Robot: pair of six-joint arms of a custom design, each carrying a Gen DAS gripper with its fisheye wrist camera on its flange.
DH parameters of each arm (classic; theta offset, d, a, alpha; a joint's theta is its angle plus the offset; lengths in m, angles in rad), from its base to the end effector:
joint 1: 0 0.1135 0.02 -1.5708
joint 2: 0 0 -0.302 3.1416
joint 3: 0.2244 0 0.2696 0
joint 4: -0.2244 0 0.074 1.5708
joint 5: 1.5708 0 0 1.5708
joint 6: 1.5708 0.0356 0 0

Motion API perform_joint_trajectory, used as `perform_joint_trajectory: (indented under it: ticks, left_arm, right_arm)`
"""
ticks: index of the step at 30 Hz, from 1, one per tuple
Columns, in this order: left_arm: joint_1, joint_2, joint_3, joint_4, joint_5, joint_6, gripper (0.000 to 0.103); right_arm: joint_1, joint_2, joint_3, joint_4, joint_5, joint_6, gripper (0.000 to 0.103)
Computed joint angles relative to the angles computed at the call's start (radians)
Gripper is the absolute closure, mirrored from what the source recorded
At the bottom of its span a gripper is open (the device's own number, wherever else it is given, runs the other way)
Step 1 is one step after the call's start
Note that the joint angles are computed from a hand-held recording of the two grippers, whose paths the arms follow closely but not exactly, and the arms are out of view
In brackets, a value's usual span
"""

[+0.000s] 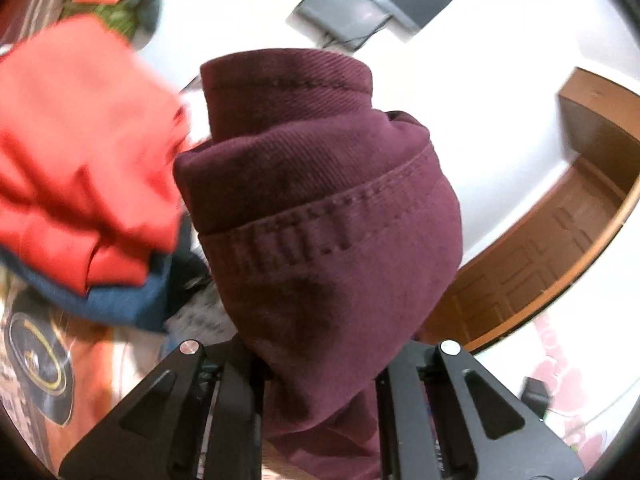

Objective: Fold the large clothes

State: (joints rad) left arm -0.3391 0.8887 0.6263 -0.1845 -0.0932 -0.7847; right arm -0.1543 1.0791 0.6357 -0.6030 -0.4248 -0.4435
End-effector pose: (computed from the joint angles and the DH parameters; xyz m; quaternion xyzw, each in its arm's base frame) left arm 0.1876 -0.0626 0.2904 -0.2110 0.8189 -0.2502 0.4714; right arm 0.1938 -0.0153 0.2290 -0.1901 0.9264 0.1200 0.3021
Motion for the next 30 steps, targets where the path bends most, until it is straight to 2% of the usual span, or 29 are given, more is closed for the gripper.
perform_joint_trajectory:
  ticks: [2, 4, 8, 10, 13, 18, 20, 25, 27, 30]
  left_arm:
    - [-0.045, -0.015, 0.046, -0.034, -0.046, 0.028, 0.091]
    - [-0.107, -0.024, 0.095, -0.083, -0.131, 0.049, 0.091]
    - [-0.269, -0.05, 0.127, -0.165, -0.399, 0.053, 0.091]
    - [-0.267, -0.029, 0.136, -0.183, -0.444, 0.073, 0.091]
    - [-0.255, 0.008, 0.149, -0.215, -0.457, 0.071, 0.091]
    - [-0.12, 0.077, 0.087, -0.115, -0.336, 0.12, 0.091]
    - [-0.137, 0.117, 0.09, -0.085, -0.352, 0.126, 0.091]
    - [-0.242, 0.164, 0.105, -0.06, -0.449, 0.11, 0.091]
    - [-0.246, 0.216, 0.146, -0.043, -0.434, 0.118, 0.091]
    - [-0.288, 0.32, 0.215, -0.019, -0.437, 0.125, 0.091]
  right_arm:
    - [0.024, -0.003, 0.024, -0.014, -0.011, 0.038, 0.021]
    - [0.055, 0.0, 0.036, -0.015, -0.015, 0.076, 0.021]
    - [0.142, 0.009, 0.031, 0.018, -0.061, 0.177, 0.021]
    - [0.231, 0.028, 0.025, 0.04, -0.045, 0.223, 0.021]
    - [0.373, 0.082, 0.009, 0.101, -0.003, 0.292, 0.021]
    - [0.503, 0.217, -0.005, 0.184, 0.014, 0.346, 0.021]
    - [0.511, 0.243, -0.012, 0.201, 0.025, 0.345, 0.021]
    - [0.41, 0.189, -0.001, 0.114, -0.031, 0.261, 0.021]
    - [0.35, 0.094, -0.025, 0.113, -0.013, 0.245, 0.021]
    - [0.172, -0.001, -0.038, 0.093, -0.007, 0.168, 0.021]
